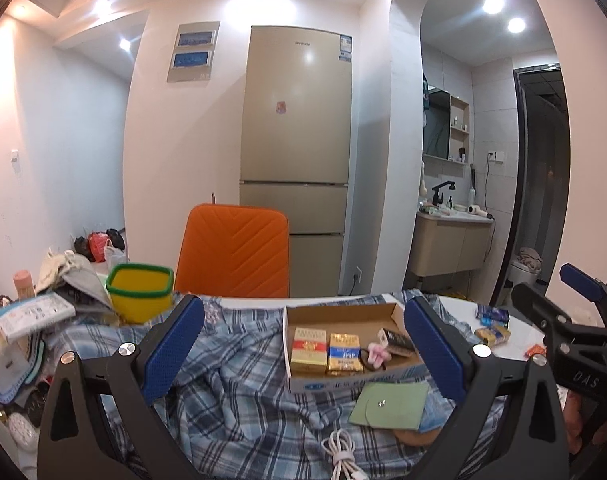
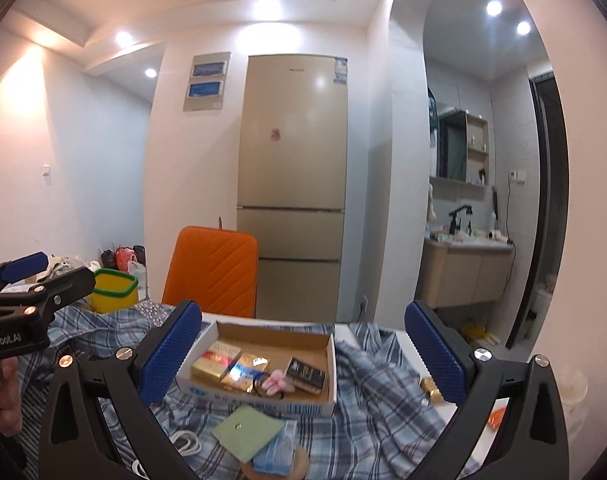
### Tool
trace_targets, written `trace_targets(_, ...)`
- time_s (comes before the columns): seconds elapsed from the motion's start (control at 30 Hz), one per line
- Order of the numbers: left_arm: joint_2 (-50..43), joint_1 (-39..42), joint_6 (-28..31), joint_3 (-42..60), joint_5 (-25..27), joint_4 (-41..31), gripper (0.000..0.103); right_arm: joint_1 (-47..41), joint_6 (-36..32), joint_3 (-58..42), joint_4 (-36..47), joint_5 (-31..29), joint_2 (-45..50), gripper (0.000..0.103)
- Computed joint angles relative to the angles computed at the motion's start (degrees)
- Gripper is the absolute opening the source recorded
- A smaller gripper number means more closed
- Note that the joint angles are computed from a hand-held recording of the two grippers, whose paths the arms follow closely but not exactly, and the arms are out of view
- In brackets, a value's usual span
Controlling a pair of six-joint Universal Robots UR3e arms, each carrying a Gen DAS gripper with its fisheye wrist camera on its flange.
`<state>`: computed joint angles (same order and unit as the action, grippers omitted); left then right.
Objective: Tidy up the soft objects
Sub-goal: 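Move both tools down toward the white cable and green pouch, then grasp the white coiled cable with the left tool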
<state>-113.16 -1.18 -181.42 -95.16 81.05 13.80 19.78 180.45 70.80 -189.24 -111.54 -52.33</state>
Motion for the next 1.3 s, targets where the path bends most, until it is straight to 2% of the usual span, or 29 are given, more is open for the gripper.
trace_targets(0.13,-1.02,0.48,0.24,-2.15,-0.26,0.54,0.100,0.15,0.58,2.66,-1.09,-1.12,0.45,0.103)
trace_targets(0.47,-0.80,2.06,1.38,-7.22,-2.01,-2.66,0.100,0.24,3.72,6.40,2.21,-0.23,0.30,0.103)
trace_targets(0.93,2.51,4.78,3.25,-13.65,-6.03,-10.73,0.099,-0.43,9.83,10.66,6.73,2.04,-1.35,0.103)
trace_targets(1.17,1.84,3.86,5.17,-10.28,-7.08,-18.41,0.090,-0.43,11.65,11.39,8.75,2.87,-1.14,0.103)
trace_targets(1.3,-0.42,2.23,4.73,-4.32,-7.15,-25.81,0.078,0.20,11.31,10.50,8.58,0.81,0.03,0.103)
